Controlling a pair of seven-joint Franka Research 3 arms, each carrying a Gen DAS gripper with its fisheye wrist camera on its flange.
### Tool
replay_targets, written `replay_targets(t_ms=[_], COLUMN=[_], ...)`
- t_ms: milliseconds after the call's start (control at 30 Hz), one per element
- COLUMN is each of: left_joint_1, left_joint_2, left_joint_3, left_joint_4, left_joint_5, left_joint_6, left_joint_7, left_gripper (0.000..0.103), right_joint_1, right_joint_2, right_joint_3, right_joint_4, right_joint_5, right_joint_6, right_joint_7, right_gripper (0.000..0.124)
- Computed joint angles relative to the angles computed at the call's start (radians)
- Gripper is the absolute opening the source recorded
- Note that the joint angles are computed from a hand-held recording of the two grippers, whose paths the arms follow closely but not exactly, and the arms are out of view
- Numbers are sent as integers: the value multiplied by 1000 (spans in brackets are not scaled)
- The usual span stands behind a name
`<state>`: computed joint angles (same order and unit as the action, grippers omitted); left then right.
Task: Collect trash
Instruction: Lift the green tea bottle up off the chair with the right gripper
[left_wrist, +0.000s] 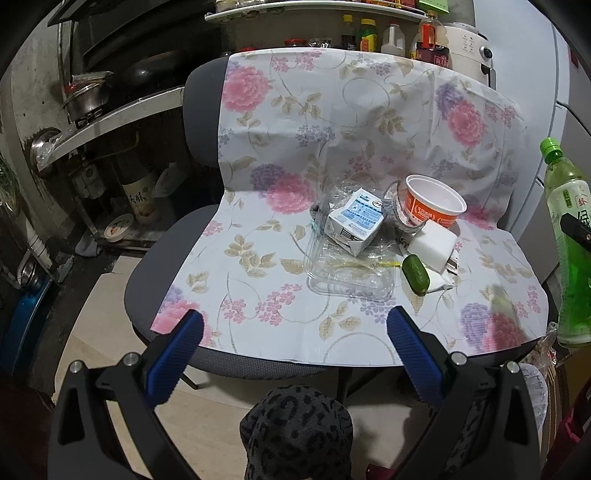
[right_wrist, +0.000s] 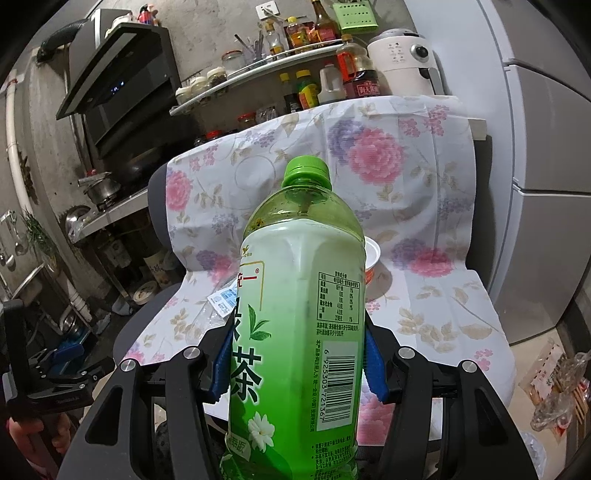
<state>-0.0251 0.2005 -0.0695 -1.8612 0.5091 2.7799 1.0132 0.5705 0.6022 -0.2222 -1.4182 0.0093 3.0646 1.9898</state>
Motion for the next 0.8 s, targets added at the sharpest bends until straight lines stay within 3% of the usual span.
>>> replay_targets(t_ms=[400, 800], left_joint_1=[6, 12], left_joint_2=[-8, -32], left_joint_3=[2, -1], left_joint_4=[-13, -32], left_joint_5=[5, 9], left_joint_6=[7, 10], left_joint_7=[-19, -25], left_gripper=[96, 96], right_joint_1=[19, 18], right_joint_2=[4, -20], right_joint_3=[-19, -10], right_joint_4=[11, -32], right_joint_5=[-16, -4], right_joint_6=[-16, 20], right_joint_7=[15, -7], right_gripper=[58, 58])
